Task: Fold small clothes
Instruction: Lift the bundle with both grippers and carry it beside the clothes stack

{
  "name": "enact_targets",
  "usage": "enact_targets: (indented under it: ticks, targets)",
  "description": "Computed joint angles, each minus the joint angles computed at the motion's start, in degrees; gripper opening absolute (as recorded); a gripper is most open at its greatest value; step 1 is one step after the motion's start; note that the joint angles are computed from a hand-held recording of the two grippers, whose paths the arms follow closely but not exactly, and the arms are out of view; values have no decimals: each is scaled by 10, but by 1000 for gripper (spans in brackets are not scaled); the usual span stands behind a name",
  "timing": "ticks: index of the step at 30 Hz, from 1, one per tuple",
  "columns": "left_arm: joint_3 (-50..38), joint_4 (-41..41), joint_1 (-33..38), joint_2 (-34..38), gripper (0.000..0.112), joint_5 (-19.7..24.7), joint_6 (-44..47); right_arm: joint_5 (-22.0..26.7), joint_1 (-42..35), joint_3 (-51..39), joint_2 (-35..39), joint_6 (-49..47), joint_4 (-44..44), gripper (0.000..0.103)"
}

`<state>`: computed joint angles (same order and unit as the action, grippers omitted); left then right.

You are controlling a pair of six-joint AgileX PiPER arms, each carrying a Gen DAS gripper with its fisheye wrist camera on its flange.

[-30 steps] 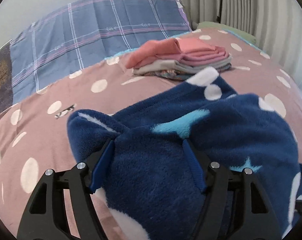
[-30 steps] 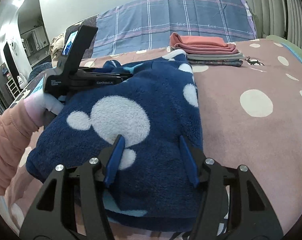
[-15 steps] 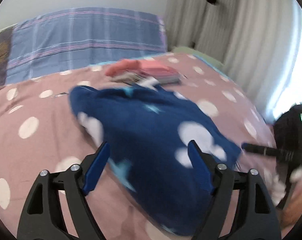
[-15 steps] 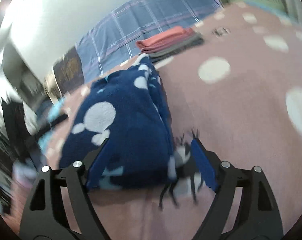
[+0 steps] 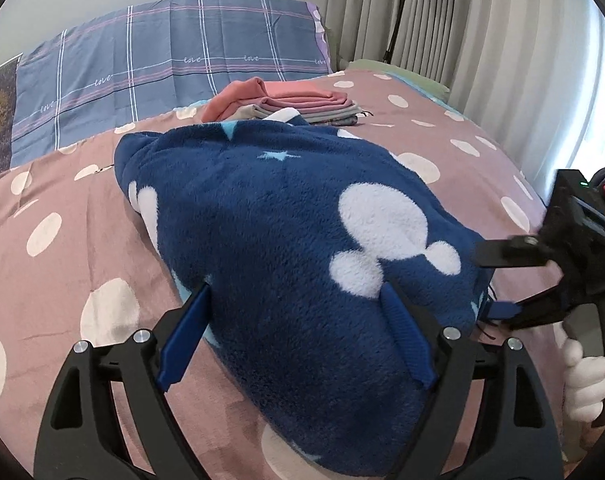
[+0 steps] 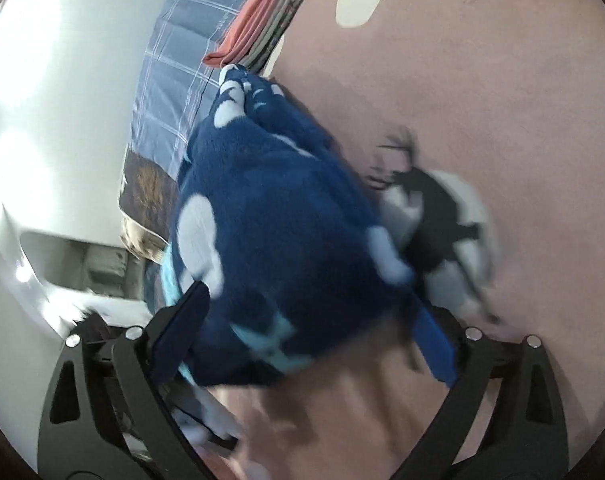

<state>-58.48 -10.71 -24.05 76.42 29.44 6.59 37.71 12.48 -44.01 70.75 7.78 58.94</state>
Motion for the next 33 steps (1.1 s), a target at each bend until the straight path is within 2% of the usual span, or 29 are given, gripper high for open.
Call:
enact_targets:
  ticks: [3,5,7,8,10,11,13,14,16,17,18,19,21,22,23,24,25,27,29,31,33]
  targets:
    - [0,-24,8,0,86,0,22,-50,55,-35,36,70,-67,99]
    - [-7,-98,36,3,87,17,95,-74,70,-39,39,97,-92,99]
    - [-16,-206,87,7,93,46,190,-79,62,-19,28,51,-53,99]
    - [-19,-240,118,10,93,43,209,-77,58,-15,27,28,-37,97]
    - [-34,-270,171,30,93,4,204,-68,44,-2,19,-10,-10,94]
    - [-48,-308,195,49,93,4,226,-71,46,-4,23,-15,-8,94]
    - [-115,-406,251,127,93,55,277,-73,55,-7,20,7,-34,95]
    - [-169,-423,269,184,93,87,267,-73,58,-11,22,17,-44,96]
    - [-277,-401,278,290,93,129,195,-66,53,-15,27,16,-37,97]
    - [-333,-392,282,336,93,167,173,-58,47,-14,24,13,-32,98]
    - [-373,-406,285,377,98,190,166,-50,37,-13,26,3,-16,98]
    - [-397,-433,289,407,102,201,177,-45,30,-10,26,-5,-4,99]
    - [-413,-471,282,432,102,182,231,-50,24,-8,29,1,6,100]
    - [-421,-466,277,437,100,178,234,-56,26,-10,32,9,0,101]
    - [-430,-459,270,439,93,178,233,-68,36,-19,35,24,-28,101]
    - [-439,-474,272,444,64,195,249,-80,52,-32,40,49,-73,97]
    - [-451,-484,277,449,58,217,250,-87,65,-42,40,75,-120,93]
    - [-451,-487,286,432,50,225,252,-75,80,-72,38,109,-193,81]
    - [-452,-485,297,401,49,235,266,-58,91,-116,38,122,-258,74]
    - [-461,-471,308,372,49,237,265,-32,107,-204,62,128,-347,67]
    - [-498,-441,326,351,49,237,244,-6,102,-296,112,88,-344,65]
